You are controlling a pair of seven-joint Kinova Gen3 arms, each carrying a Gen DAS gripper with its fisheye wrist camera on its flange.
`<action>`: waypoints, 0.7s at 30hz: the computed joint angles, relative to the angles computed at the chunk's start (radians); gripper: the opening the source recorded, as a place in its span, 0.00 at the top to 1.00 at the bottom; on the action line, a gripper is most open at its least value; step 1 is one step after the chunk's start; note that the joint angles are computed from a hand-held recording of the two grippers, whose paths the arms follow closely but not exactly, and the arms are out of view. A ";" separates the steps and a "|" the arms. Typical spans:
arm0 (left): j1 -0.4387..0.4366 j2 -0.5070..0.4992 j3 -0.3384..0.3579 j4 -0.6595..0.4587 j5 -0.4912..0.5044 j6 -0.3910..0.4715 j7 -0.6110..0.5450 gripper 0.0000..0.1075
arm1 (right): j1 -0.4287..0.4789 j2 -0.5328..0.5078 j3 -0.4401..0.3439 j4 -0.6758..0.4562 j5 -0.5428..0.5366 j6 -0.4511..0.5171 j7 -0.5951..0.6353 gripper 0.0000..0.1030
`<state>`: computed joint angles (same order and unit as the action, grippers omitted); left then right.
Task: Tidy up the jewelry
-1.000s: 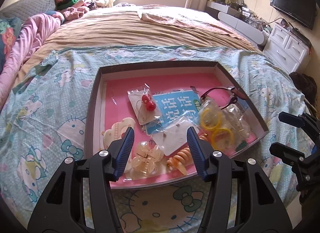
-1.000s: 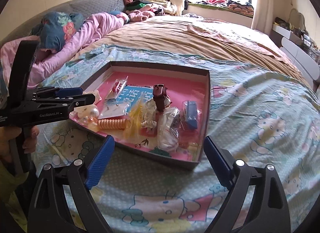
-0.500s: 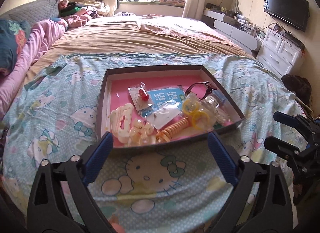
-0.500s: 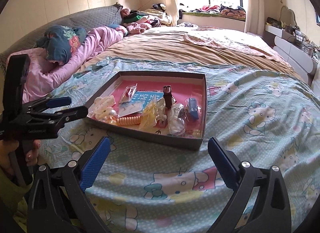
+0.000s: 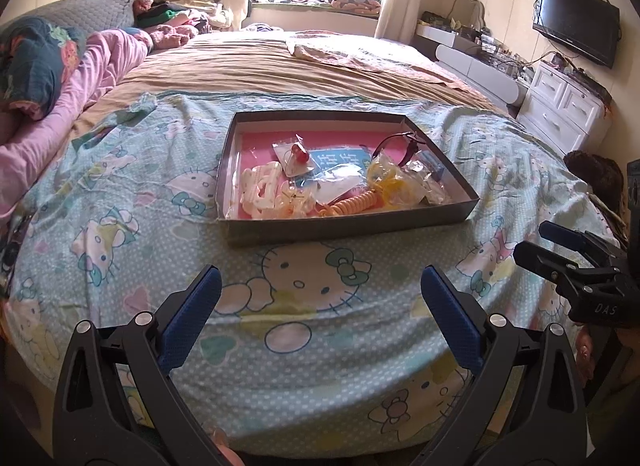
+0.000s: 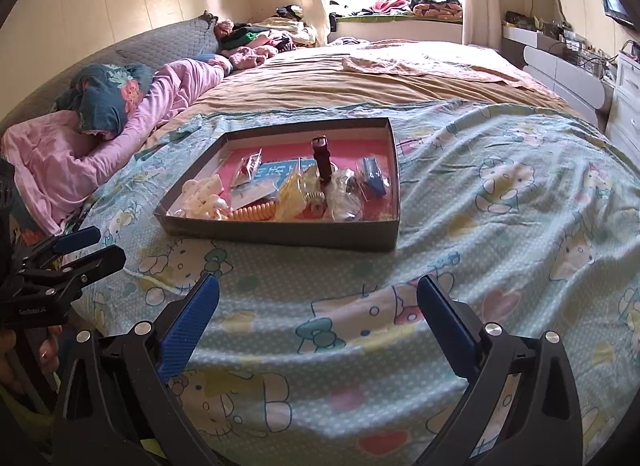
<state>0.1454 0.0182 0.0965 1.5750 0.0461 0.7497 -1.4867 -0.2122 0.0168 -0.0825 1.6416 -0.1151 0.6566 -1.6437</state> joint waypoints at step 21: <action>-0.001 -0.028 0.001 0.028 0.017 -0.021 -0.002 0.13 | -0.010 -0.018 -0.005 0.016 0.002 -0.007 0.003 0.04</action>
<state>0.1445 -0.0101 0.0973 1.6030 0.0626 0.7287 -1.4884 -0.2226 -0.0011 -0.0875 1.6580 -0.1133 0.6500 -1.6408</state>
